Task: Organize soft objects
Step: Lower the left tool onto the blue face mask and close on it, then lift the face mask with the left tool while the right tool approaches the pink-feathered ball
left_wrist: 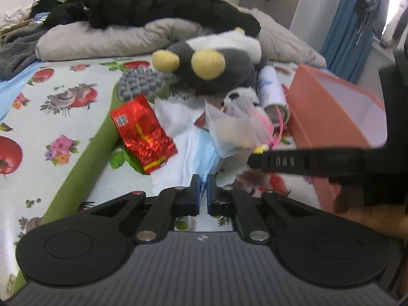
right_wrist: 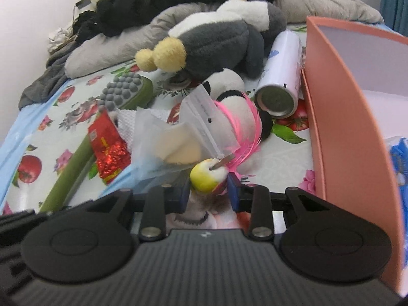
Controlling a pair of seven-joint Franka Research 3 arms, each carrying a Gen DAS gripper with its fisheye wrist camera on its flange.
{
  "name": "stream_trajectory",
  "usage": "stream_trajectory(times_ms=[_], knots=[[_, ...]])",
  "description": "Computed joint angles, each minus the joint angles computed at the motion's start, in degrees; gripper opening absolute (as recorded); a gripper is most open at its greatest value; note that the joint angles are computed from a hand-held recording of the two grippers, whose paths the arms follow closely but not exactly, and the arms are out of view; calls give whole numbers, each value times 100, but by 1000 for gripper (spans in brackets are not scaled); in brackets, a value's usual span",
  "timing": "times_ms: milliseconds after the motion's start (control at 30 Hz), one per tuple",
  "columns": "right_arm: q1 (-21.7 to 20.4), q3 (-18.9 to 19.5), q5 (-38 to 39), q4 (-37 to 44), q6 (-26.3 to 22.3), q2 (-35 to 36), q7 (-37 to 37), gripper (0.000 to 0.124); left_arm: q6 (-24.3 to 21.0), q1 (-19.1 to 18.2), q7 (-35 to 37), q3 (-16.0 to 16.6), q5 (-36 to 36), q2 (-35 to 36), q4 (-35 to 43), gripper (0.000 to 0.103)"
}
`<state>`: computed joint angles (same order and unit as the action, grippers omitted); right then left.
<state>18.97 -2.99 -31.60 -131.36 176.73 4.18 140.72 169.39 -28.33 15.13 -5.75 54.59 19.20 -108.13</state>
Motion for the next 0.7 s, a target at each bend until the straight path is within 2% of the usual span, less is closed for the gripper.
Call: stream_trajectory(times_ms=[67,133,267,433,533,700], knots=[[0,10,-88,-131,0,-175,47,35,19,-143,-415,134,304,-175,-93,4],[-105,112,-279,-273,-6,-372,192,35,-70,-172,-710,100,505,-375,-220,4],[-361,398,-410,-657,-19,-839,272,35,-229,-127,-1368,-116,933,-821,-597,4],[-453,643,1,-1249,0,-1443,-185,35,-515,-2,-2199,-492,1382,-1466,-1171,3],[-192,569,577,-1573,-25,-1757,-730,35,-769,101,-2456,-774,1475,-1857,-1541,3],[394,335,1385,-2040,31,-2136,-1625,35,-881,344,-2693,-1200,1212,-2422,-2177,3]])
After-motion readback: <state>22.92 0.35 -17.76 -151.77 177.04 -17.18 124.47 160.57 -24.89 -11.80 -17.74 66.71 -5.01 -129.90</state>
